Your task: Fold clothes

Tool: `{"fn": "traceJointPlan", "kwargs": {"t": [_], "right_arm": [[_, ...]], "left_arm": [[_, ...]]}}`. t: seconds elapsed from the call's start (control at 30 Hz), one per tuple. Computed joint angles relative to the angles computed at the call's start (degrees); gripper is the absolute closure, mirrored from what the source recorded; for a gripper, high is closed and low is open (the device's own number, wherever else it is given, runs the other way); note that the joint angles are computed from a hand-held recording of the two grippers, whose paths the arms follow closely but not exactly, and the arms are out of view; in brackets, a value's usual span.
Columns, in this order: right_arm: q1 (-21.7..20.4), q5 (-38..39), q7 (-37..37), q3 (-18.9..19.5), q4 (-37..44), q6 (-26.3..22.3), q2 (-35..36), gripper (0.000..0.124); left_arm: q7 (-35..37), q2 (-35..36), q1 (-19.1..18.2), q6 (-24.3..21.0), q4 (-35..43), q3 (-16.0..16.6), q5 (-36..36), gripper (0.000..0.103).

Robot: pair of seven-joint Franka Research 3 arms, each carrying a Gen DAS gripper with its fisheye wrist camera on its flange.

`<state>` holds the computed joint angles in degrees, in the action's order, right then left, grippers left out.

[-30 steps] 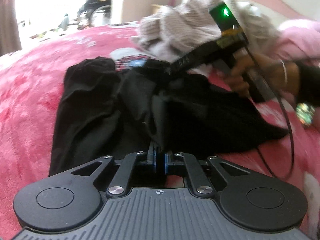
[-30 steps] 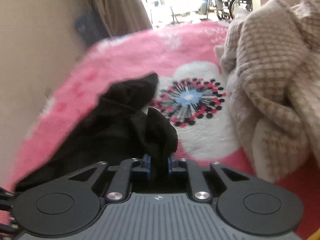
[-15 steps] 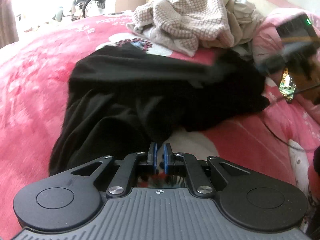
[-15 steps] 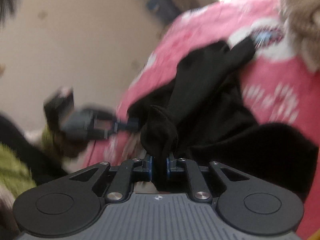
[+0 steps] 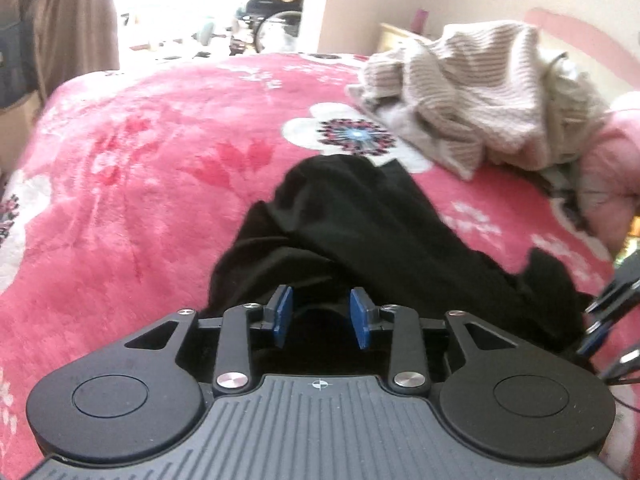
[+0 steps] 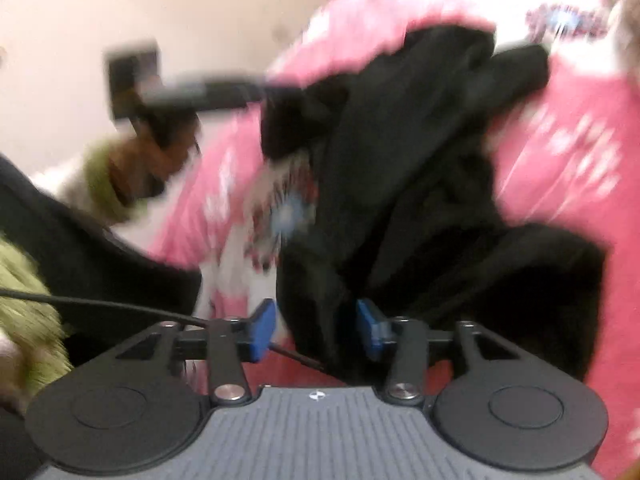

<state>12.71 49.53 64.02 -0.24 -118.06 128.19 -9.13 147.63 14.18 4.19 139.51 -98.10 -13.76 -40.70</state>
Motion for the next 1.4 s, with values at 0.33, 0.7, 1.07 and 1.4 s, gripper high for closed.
{"fn": "traceJointPlan", "kwargs": {"t": [0.33, 0.7, 1.07, 1.4], "right_arm": [[-1.84, 3.71, 12.35, 0.32, 9.68, 20.87, 13.23, 0.038], [-5.44, -6.64, 27.43, 5.46, 19.63, 26.14, 27.47, 0.106], [-9.58, 31.90, -18.41, 11.29, 10.71, 12.29, 14.78, 0.118], [0.50, 12.87, -17.05, 8.09, 14.19, -5.56, 18.97, 0.117]], "left_arm": [[-4.91, 6.08, -1.63, 5.56, 4.98, -3.40, -1.02, 0.071], [-14.13, 7.69, -2.26, 7.82, 3.45, -3.96, 13.61, 0.071], [-13.54, 3.96, 1.66, -0.83, 3.83, -2.80, 6.99, 0.071], [-16.64, -1.74, 4.23, -8.67, 2.00, 3.07, 4.11, 0.068]]}}
